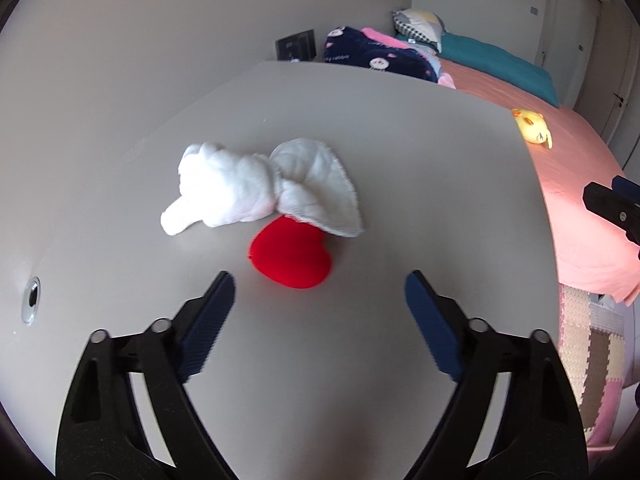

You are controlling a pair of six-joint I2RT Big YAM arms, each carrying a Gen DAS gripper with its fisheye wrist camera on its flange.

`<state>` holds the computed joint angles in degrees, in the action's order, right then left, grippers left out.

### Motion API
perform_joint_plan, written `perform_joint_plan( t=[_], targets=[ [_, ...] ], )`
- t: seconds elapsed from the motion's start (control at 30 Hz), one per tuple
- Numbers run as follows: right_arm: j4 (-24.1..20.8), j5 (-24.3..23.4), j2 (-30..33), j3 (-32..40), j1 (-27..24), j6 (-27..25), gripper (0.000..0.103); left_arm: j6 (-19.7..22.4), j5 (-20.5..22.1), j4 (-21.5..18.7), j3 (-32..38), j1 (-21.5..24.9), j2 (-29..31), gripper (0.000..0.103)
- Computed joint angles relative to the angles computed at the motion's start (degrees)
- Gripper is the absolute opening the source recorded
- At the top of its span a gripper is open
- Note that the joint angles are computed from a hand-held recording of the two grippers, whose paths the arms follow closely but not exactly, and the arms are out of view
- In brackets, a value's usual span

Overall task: Collect trash
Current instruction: 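Move both grippers back over the desk toward the white towel and red heart, then grasp the red heart with the left gripper while the right grasps the white towel animal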

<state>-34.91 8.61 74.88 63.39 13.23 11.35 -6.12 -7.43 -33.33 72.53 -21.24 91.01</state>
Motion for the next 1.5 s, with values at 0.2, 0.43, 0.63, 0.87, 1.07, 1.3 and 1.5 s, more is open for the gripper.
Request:
perform_joint_plan(
  t=[0.2, 0.43, 0.63, 0.87, 1.07, 1.3, 1.5],
  targets=[
    [-0.1, -0.8, 3.2, 2.7, 0.7, -0.1, 0.100, 0.9, 0.3, -0.5, 1.4, 1.3, 1.9, 0.067],
    [-0.5, -1.5, 7.4, 6.4, 1.7, -0.5, 0.100, 2.0, 1.0, -0.8, 3.5, 2.2, 4.0, 0.059],
    [-0.6, -2.2, 10.6, 9.5, 2.9, -0.7, 0.100, 3.3, 1.6, -0.9, 4.6, 3.0, 4.8, 0.048],
    [-0.8, -2.9, 13.8, 12.4, 5.3, -0.8, 0.100, 5.4, 1.0, -0.7, 3.1, 4.3, 3.2, 0.048],
    [-1.2, -3.4, 16.2, 14.8, 7.9, -0.5, 0.100, 5.9, 0.7, -0.3, 0.6, 6.9, 0.4, 0.048],
    [-2.1, -5.5, 18.6, 17.9, 11.2, 0.2, 0.100, 5.9, 0.4, 0.2, -2.2, 10.8, -2.6, 0.048],
    [-3.3, -7.4, 21.2, 21.2, 13.9, 0.6, 0.100, 5.9, 1.6, 0.7, -3.9, 13.6, -4.5, 0.048]
  ],
)
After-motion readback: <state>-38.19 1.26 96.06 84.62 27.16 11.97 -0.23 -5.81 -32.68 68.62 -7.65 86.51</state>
